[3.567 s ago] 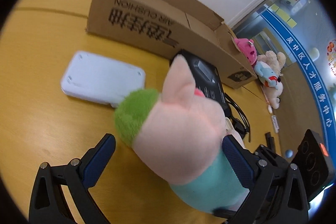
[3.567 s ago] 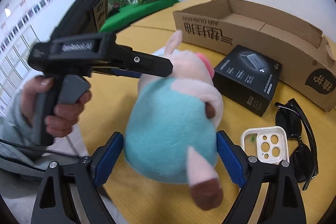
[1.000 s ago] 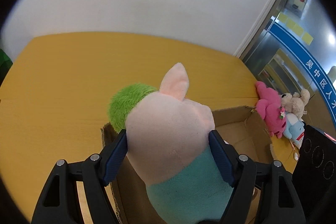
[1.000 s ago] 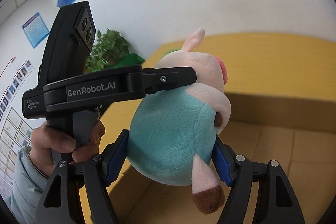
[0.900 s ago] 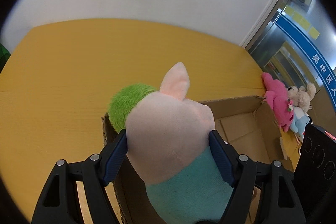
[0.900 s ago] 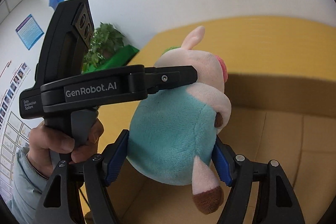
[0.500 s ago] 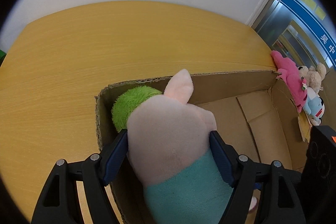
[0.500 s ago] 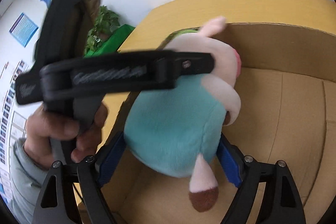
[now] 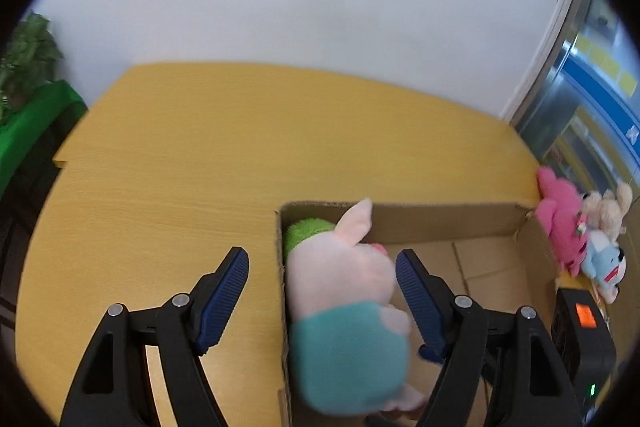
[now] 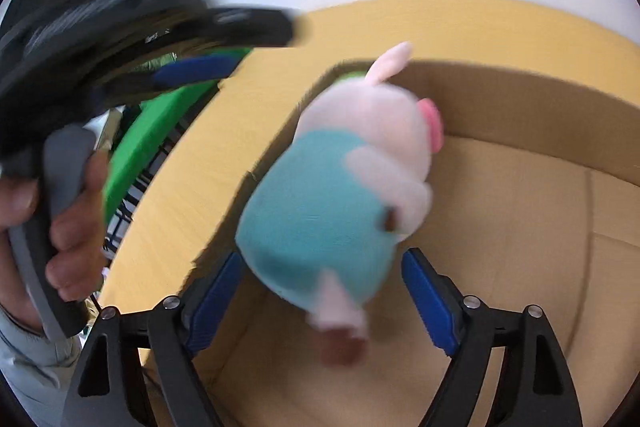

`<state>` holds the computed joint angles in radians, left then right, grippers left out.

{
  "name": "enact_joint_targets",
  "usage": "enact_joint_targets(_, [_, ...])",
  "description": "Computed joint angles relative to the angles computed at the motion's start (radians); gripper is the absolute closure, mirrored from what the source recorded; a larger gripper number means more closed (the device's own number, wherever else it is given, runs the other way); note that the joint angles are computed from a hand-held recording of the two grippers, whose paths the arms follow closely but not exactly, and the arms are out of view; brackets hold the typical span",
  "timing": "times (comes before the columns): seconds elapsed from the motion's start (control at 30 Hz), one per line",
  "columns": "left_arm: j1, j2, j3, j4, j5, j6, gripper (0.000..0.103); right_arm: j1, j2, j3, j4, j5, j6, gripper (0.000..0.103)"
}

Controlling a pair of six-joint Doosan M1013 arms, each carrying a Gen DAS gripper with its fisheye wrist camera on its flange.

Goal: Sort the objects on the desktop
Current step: 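Open the right gripper to drop the pig into the box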

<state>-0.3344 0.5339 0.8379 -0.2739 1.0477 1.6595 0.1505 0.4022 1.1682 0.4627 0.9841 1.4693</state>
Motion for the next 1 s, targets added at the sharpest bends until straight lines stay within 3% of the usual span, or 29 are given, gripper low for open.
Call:
enact_joint_targets(0.1, [0.009, -0.118, 0.15, -0.009, -0.145, 0.044, 0.026, -0.003, -0.068, 0.039, -0.078, -0.078, 0.013, 0.004])
enact_joint_targets(0.17, [0.005, -0.189, 0.234, 0.003, -0.232, 0.056, 0.024, -0.03, -0.125, 0.081, -0.102, -0.123, -0.023, 0.0])
enact_joint_targets(0.23, [-0.003, -0.254, 0.312, -0.001, -0.305, 0.077, 0.024, -0.023, -0.138, 0.063, -0.164, -0.172, -0.006, 0.0])
enact_joint_targets(0.37, [-0.051, -0.348, 0.427, 0.043, -0.404, 0.098, 0.023, -0.002, -0.23, 0.152, -0.253, -0.237, 0.061, 0.0])
enact_joint_targets(0.47, [-0.095, -0.41, 0.533, 0.119, -0.531, 0.064, 0.023, 0.041, -0.31, 0.234, -0.532, -0.263, 0.242, 0.0])
enact_joint_targets(0.53, [-0.117, -0.433, 0.58, 0.136, -0.547, 0.049, 0.023, 0.053, -0.353, 0.286, -0.653, -0.261, 0.315, 0.0])
enact_joint_targets(0.67, [-0.155, -0.468, 0.638, 0.228, -0.545, -0.078, 0.023, 0.027, -0.422, 0.366, -0.642, -0.259, 0.331, 0.0])
enact_joint_targets(0.87, [-0.206, -0.5, 0.687, 0.309, -0.53, -0.157, 0.023, 0.016, -0.48, 0.432, -0.667, -0.264, 0.38, 0.0])
enact_joint_targets(1.0, [-0.211, -0.506, 0.695, 0.232, -0.505, -0.096, 0.023, -0.007, -0.502, 0.444, -0.584, -0.269, 0.298, 0.004])
